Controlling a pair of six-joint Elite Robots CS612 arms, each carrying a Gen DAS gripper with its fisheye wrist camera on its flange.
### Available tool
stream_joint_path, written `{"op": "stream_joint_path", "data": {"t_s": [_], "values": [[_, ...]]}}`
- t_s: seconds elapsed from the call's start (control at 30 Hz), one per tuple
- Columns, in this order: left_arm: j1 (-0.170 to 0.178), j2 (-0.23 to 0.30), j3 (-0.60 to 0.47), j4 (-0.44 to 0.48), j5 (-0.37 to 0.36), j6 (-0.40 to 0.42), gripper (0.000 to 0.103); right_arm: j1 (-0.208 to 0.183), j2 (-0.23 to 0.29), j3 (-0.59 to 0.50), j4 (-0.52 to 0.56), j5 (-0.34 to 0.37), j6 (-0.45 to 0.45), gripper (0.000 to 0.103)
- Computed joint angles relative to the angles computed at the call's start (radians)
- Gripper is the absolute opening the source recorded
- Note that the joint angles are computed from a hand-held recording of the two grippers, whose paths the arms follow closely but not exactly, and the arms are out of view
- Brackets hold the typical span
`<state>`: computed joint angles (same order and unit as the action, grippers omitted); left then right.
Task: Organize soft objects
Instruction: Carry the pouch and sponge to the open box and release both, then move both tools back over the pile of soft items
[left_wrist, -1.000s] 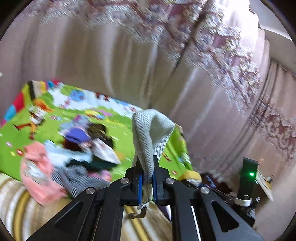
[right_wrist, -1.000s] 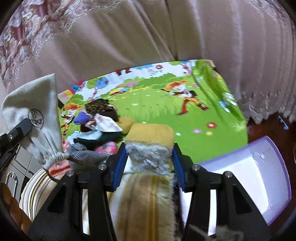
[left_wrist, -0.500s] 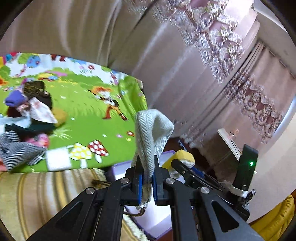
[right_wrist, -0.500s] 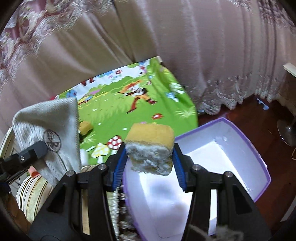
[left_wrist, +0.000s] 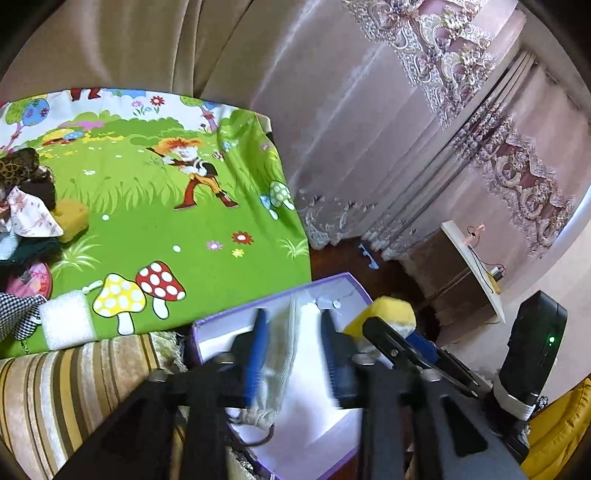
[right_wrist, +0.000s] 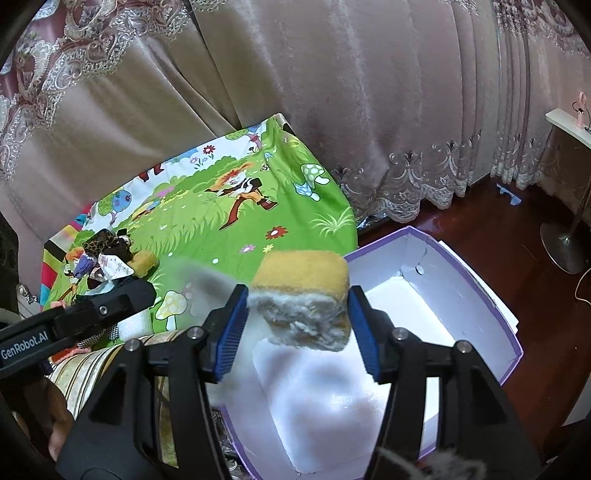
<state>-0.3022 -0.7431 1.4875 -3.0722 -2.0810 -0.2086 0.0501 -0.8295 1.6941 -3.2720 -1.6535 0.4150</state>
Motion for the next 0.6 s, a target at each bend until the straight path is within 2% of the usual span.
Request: {"op": "stream_joint_path", "data": {"t_s": [0.07,0.1,0.27,0.47,0.6], "values": [[0.001,-0.002,0.008,-0.031,0.013,-0.012,0.054,-0.003,0.002,-0.001,-0.001,0.006,0.005,0.067],[0.003,-0.003,0.011,-0.048,0.020,-0.020,0.055,-0.003,0.002,0.000,-0.002,0.007,0.007,0.070],[0.008,-0.005,0.025,-0.109,0.062,-0.054,0.055,-0.001,0.001,0.000,0.000,0.015,0.006,0.075],[0.014,-0.012,0.050,-0.191,0.159,-0.024,0.059,0.001,-0.002,0.000,-0.006,0.025,0.003,0.078],[0.027,-0.024,0.055,-0.166,0.221,0.005,0.059,0.006,-0.001,-0.004,-0.002,0.031,-0.006,0.079]]}}
